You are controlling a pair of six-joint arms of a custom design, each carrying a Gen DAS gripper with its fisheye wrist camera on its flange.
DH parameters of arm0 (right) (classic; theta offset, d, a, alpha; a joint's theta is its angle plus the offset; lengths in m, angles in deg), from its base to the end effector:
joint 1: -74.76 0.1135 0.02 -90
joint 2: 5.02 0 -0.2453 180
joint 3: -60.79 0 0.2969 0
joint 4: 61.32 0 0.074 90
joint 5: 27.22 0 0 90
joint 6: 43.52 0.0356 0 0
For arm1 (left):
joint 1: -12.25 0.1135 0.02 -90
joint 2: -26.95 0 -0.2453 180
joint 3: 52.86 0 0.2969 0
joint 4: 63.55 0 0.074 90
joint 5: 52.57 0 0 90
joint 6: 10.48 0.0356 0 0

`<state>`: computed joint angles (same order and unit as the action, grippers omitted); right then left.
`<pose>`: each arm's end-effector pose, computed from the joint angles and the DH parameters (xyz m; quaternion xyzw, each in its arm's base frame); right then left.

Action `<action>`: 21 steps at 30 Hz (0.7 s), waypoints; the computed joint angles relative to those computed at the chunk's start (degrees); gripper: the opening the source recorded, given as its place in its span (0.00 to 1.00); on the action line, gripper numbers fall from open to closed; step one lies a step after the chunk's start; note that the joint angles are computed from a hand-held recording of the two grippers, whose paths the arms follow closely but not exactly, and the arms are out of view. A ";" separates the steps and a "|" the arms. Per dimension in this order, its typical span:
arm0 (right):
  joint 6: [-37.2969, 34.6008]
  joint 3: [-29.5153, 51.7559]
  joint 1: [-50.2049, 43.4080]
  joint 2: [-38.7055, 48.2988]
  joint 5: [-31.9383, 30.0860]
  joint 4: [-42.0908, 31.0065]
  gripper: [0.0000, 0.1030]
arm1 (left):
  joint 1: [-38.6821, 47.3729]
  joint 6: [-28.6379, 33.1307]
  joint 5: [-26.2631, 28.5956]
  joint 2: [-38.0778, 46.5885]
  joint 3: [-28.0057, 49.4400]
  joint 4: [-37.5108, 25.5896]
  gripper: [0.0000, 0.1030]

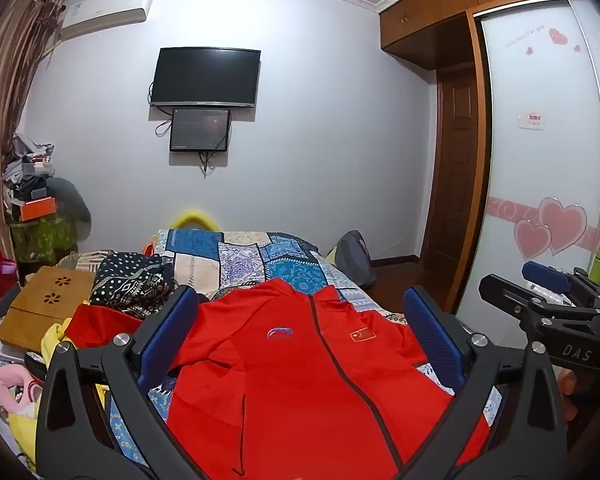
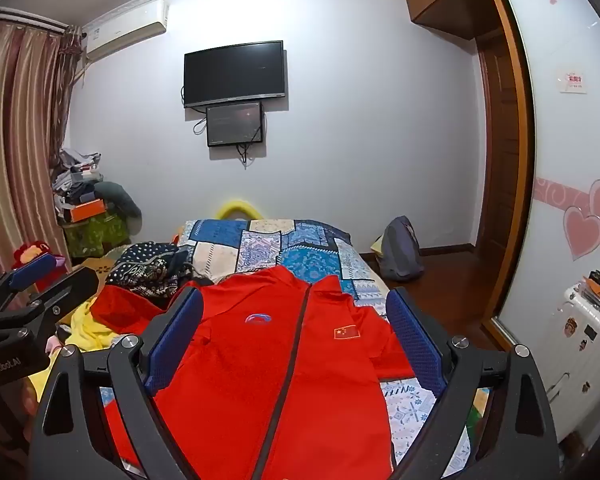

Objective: Fold large clothes

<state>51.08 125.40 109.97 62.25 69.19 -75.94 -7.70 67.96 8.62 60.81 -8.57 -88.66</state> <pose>0.2688 0.1849 0.2935 -0.1803 0.7843 0.1592 0.5719 0.2033 -0.0555 0.2773 -0.0955 0.7758 0.0289 0.6230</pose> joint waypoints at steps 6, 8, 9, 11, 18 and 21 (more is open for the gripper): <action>-0.12 0.07 0.06 0.01 0.23 -0.13 0.88 | 0.27 -0.76 0.45 -1.01 -1.41 0.18 1.00; -0.17 0.07 0.11 -0.04 0.33 -0.17 0.88 | 0.94 -1.29 1.11 0.05 -0.17 -1.02 1.00; 0.01 0.12 0.01 0.11 -0.03 -0.18 0.88 | 0.28 -1.31 0.32 0.30 -0.57 -0.34 1.00; 0.05 0.19 0.04 0.19 -0.02 -0.23 0.88 | 0.07 -0.92 -0.08 1.05 -0.59 0.48 1.00; 0.13 0.20 0.30 0.20 0.04 -0.31 0.88 | 1.58 -0.02 1.07 -0.36 -1.31 0.74 1.00; 0.02 0.10 0.13 0.05 -0.26 -0.34 0.88 | 0.42 -0.36 -0.27 -0.15 -0.29 -0.22 1.00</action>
<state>51.10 125.50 110.10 62.30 68.92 -76.28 -7.29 67.61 8.35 60.65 -8.86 -88.88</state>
